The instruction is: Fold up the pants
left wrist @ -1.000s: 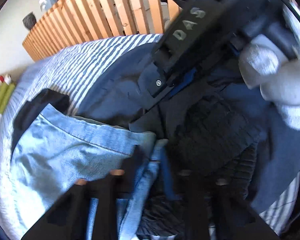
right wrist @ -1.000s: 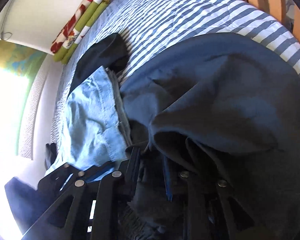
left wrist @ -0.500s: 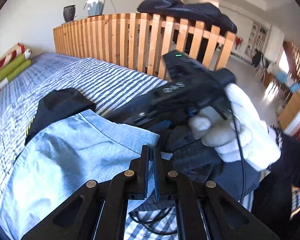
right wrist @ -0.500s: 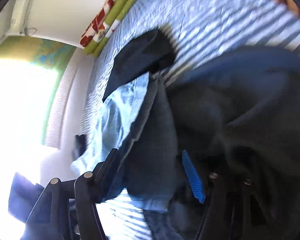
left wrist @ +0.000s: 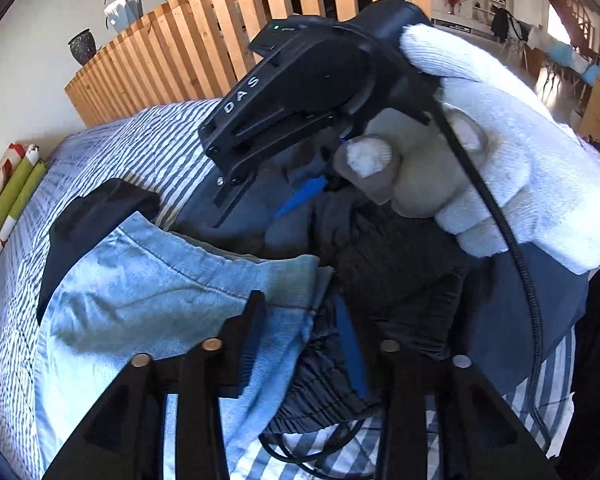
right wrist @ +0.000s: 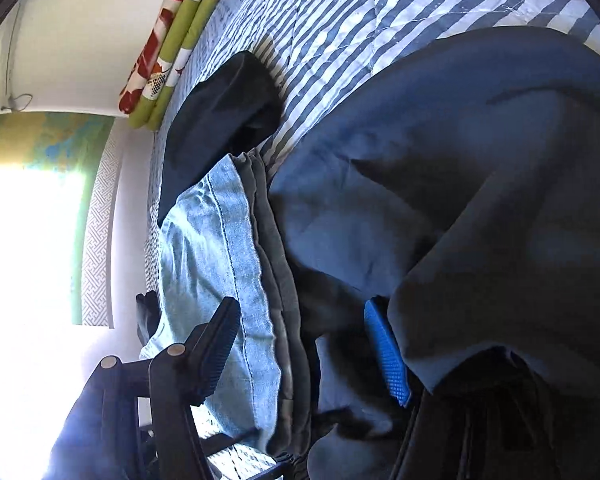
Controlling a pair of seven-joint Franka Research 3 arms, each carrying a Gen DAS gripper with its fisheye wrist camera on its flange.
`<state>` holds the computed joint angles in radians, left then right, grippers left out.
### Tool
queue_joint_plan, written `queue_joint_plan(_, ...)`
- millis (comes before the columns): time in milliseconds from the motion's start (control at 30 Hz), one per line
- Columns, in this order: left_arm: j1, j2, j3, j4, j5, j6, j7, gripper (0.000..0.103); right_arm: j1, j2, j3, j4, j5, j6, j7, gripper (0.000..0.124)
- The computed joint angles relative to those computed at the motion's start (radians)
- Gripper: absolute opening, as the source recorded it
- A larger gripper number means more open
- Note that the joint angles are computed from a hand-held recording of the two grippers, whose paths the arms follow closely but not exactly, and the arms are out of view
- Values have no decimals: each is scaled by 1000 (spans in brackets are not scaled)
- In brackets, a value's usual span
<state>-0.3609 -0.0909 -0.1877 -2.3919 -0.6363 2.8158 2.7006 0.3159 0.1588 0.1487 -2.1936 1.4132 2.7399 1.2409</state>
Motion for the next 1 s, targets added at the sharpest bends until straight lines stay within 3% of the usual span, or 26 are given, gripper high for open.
queue_joint_plan(167, 15, 59, -24, 27, 51, 21, -44, 46, 1, -4, -2, -6, -37, 7, 3, 61)
queue_joint_plan(233, 24, 85, -36, 43, 51, 18, -21, 35, 5, -8, -2, -9, -54, 20, 13, 61)
queue_joint_plan(267, 33, 89, -40, 53, 39, 0, -18, 20, 5, -13, -2, -14, -58, 25, 15, 61)
queue_joint_plan(300, 41, 86, -44, 59, 24, -6, -24, 13, 5, -13, -2, -14, -60, 27, 14, 61)
queue_joint_plan(400, 58, 19, -22, 69, -250, -92, 94, 11, 6, -21, -1, -20, -61, 35, 7, 61)
queue_joint_plan(500, 57, -57, 19, 44, -366, -148, 156, 11, 12, -26, -1, -20, -88, 48, 18, 61)
queue_joint_plan(1000, 14, -164, 77, -46, -461, -158, 173, 11, -7, 151, 27, 198, -247, -87, 133, 59)
